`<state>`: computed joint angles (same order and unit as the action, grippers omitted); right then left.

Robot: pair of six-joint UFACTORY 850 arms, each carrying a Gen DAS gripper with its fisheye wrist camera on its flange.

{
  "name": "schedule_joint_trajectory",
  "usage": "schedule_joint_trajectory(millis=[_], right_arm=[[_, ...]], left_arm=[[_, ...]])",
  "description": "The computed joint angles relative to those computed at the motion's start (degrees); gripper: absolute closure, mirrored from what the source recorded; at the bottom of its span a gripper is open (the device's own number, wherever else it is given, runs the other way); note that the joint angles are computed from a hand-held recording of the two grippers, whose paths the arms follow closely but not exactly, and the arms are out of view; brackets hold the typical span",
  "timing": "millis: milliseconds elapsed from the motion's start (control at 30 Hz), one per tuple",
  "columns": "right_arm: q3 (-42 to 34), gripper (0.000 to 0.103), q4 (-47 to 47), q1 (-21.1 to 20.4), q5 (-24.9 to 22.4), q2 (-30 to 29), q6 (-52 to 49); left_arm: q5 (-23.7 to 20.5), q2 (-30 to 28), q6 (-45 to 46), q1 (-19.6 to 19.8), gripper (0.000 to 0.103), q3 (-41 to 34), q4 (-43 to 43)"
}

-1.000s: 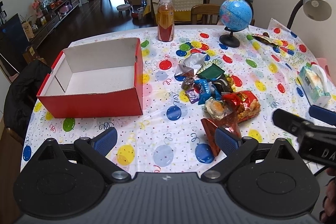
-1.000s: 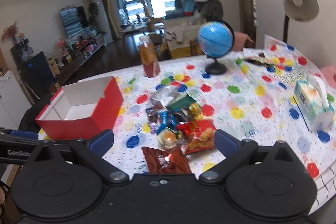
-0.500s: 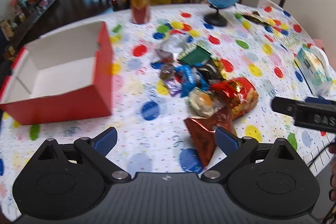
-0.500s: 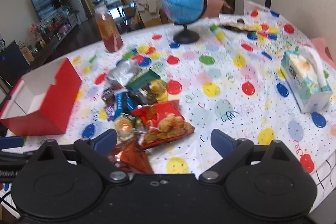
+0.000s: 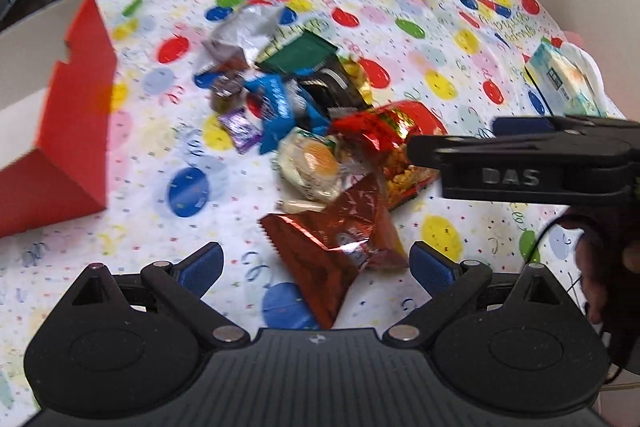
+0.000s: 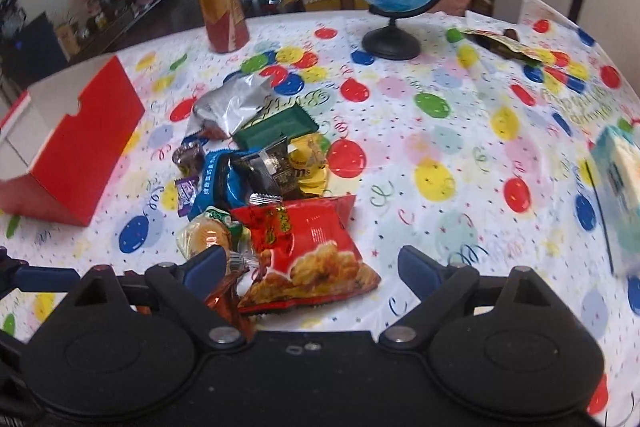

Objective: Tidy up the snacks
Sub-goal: 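Grasp the brown foil bag with the left tool while the right tool grasps the red chip bag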

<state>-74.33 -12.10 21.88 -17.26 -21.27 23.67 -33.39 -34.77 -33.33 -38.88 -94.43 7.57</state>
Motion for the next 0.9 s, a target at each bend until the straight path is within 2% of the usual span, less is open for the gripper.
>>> schedule_joint_trajectory(millis=[200,367,567,633,667,767,800,900], right_arm=[[-4.2,0.011,2.0,0.2,-2.4,-4.3,-5.6],[-6.4,0.012,-0.2,0.4,-4.3,-6.8,-5.2],[-7.4,0.019,-0.5,0.4,-5.6,-8.1,-5.0],[-7.4,0.027,0.1,0.3,-5.7,-8.3,-5.8],[-7.3,0.027,0.0,0.4,-5.8,-8.2,-5.7],[-6.7,0.031,-0.6,0.4,-5.3,-7.8,-5.1],[-6.5,0.031,-1.0,0.5,-5.0,-7.6,-4.6],[-5.5,0.033,0.2,0.4,-4.4,-6.7,-5.0]], left_arm=[[-2.3,-3.8,3.8,0.7,0.003,-3.9,-5.5],[-3.3,-5.5,5.4,1.4,0.003,-5.6,-8.5],[-4.8,-7.1,6.4,2.3,0.004,-7.2,-12.5],[-5.0,-7.3,6.6,2.3,0.013,-7.5,-13.1],[-5.5,-7.6,6.7,2.3,0.020,-7.9,-13.2],[-5.1,-7.3,7.7,2.4,0.031,-7.7,-14.5],[-5.2,-7.2,7.3,2.2,0.038,-7.6,-13.8],[-4.6,-6.7,7.1,2.1,0.045,-7.0,-13.6]])
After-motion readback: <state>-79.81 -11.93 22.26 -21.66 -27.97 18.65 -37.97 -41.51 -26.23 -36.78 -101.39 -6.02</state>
